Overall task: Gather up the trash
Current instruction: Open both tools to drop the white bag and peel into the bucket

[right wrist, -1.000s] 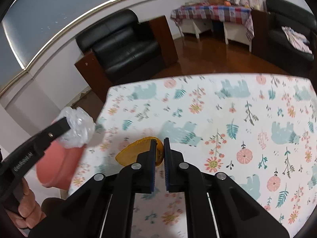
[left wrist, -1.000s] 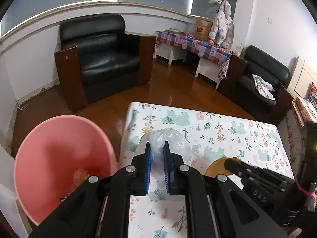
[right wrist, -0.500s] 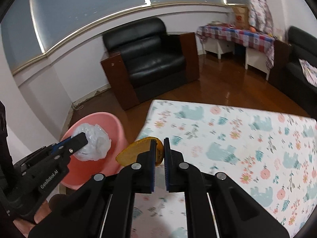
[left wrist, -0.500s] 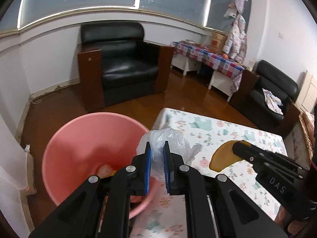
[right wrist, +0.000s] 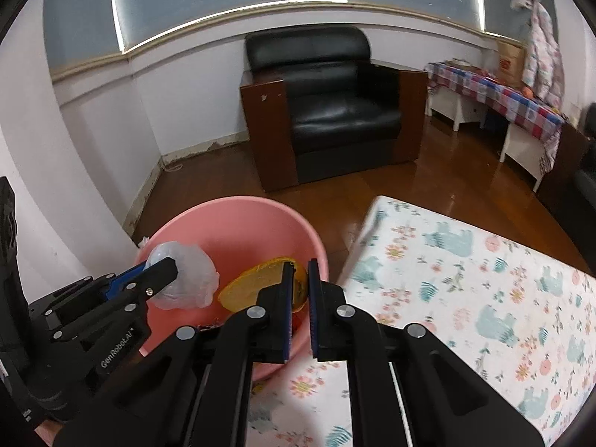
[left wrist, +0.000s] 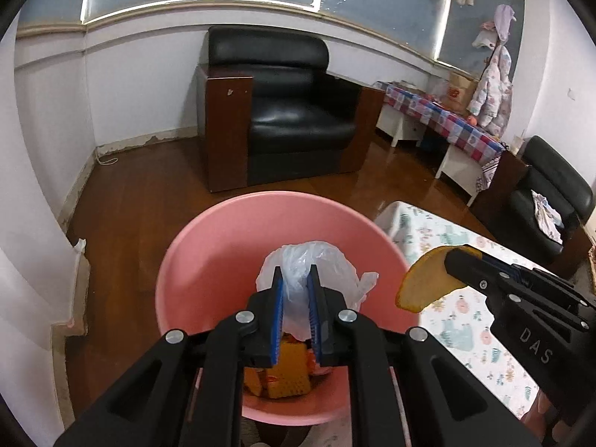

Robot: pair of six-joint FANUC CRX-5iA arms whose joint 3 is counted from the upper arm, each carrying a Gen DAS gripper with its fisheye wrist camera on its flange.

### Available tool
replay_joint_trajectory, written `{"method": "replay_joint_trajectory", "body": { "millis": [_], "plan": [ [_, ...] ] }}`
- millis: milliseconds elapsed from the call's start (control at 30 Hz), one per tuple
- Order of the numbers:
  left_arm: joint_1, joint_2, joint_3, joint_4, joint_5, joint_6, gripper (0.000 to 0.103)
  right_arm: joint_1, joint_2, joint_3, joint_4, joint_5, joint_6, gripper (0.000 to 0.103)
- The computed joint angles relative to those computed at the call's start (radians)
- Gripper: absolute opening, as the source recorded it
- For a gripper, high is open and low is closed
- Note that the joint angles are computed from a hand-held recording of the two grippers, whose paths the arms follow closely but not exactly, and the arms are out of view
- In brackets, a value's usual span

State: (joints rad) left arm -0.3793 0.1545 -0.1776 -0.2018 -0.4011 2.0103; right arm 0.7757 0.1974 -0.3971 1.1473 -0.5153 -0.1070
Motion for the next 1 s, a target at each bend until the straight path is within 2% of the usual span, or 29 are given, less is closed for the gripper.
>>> {"method": "replay_joint_trajectory", "body": {
  "millis": [267,500,533,600,667,1000],
  "plan": [
    [0.03,0.006,-0.026,0.033,0.025,-0.029,0.016,0.022,0.048,0.058,-0.074,-0.023,0.079,0.008],
    [0.046,0.016,-0.048,0.109,0.063,-0.087,0.041,0.015,0.06,0.081,-0.183,0.026,0.16,0.009],
    [0.046,0.016,-0.05,0.113,0.068,-0.091,0.042,0.016,0.061,0.083,-0.191,0.031,0.166,0.01],
    [0.044,0.019,-0.044,0.105,0.065,-0.081,0.046,0.01,0.056,0.071,-0.17,0.048,0.145,0.026],
    [0.045,0.018,-0.046,0.114,0.063,-0.086,0.049,0.0,0.045,0.051,-0.118,0.074,0.102,0.034],
    [0.027,-0.001,-0.031,0.044,0.041,-0.01,0.055,-0.016,-0.006,-0.017,0.04,0.107,-0.019,0.038]
  ]
}}
